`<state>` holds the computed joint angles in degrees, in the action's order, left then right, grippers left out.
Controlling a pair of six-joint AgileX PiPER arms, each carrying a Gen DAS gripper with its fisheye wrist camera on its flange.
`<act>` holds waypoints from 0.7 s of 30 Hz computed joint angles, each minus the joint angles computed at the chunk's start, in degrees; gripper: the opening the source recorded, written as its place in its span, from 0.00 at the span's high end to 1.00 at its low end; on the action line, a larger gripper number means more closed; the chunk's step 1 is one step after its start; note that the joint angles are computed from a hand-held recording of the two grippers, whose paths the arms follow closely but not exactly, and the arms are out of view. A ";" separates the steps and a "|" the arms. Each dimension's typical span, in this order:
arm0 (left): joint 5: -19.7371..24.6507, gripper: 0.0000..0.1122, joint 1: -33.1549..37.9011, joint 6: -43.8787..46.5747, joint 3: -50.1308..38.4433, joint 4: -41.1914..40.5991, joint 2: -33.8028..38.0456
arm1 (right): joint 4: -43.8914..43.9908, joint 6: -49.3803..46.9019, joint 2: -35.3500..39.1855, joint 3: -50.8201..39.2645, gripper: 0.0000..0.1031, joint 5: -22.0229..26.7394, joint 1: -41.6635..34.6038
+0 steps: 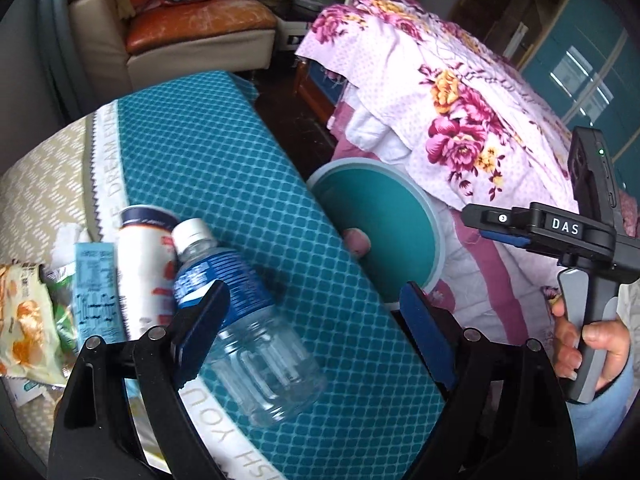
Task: Collect trash
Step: 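Open the right tool to drop the red can into the teal bin, then grasp the blue-label Pocari Sweat bottle with the right tool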
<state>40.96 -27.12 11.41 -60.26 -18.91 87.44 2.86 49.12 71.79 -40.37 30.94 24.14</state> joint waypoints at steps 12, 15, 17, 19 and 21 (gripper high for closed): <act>2.18 0.22 15.97 8.77 6.23 -2.90 -7.52 | -5.86 7.72 7.30 -11.75 0.26 6.49 11.86; 2.98 0.22 20.06 11.88 6.93 -4.16 -7.46 | -6.21 7.54 10.70 -16.22 0.26 9.30 14.48; 3.14 0.22 22.49 14.03 7.54 -4.98 -7.13 | -6.52 7.43 12.41 -18.43 0.26 10.67 15.70; 3.12 0.22 24.24 15.88 8.03 -5.64 -6.41 | -6.64 7.11 14.27 -20.80 0.26 12.28 16.79; 3.05 0.22 25.36 17.01 8.38 -6.01 -5.47 | -6.72 6.92 16.11 -22.98 0.26 13.59 17.69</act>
